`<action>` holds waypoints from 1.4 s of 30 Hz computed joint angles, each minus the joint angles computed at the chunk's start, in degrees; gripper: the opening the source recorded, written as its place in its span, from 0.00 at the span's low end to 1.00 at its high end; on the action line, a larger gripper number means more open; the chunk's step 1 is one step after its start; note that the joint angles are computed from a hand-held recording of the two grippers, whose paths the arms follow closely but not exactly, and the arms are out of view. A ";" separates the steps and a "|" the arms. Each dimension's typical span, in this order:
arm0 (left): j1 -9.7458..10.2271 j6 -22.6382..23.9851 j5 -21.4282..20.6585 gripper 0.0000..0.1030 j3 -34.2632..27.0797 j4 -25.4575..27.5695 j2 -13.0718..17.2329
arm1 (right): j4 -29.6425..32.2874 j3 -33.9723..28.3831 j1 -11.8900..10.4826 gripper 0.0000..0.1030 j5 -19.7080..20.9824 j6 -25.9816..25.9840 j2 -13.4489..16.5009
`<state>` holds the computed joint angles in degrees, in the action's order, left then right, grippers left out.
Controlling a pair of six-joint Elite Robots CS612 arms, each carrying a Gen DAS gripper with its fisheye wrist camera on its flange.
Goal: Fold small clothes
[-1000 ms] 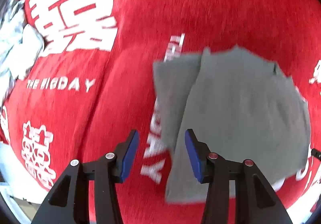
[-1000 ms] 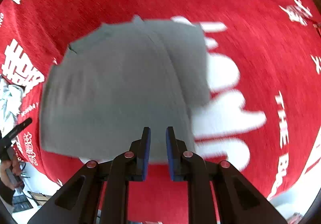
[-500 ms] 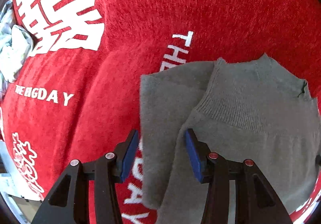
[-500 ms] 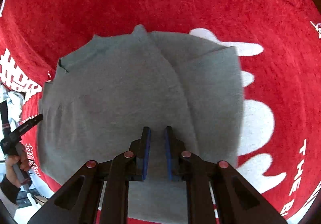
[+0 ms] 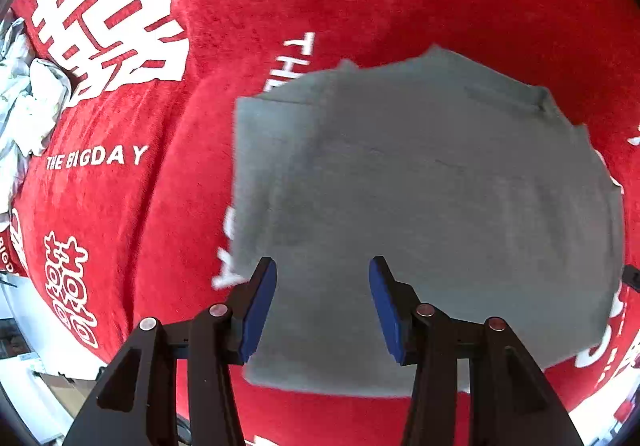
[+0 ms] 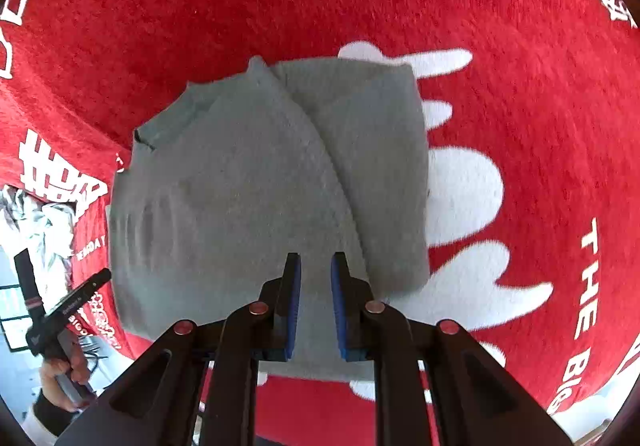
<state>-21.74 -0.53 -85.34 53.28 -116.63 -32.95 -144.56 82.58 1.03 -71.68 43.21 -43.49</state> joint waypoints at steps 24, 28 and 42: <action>-0.90 1.30 -2.50 0.97 3.93 -3.38 -1.40 | 0.18 -4.05 2.23 0.61 -1.42 2.91 2.46; 0.14 3.69 -4.10 0.99 3.21 -2.48 -1.06 | -0.15 -5.29 3.57 0.78 -2.61 5.94 3.12; 2.56 9.18 -5.44 0.99 3.78 -1.57 -1.83 | -3.76 -12.22 7.55 1.00 1.62 13.07 7.72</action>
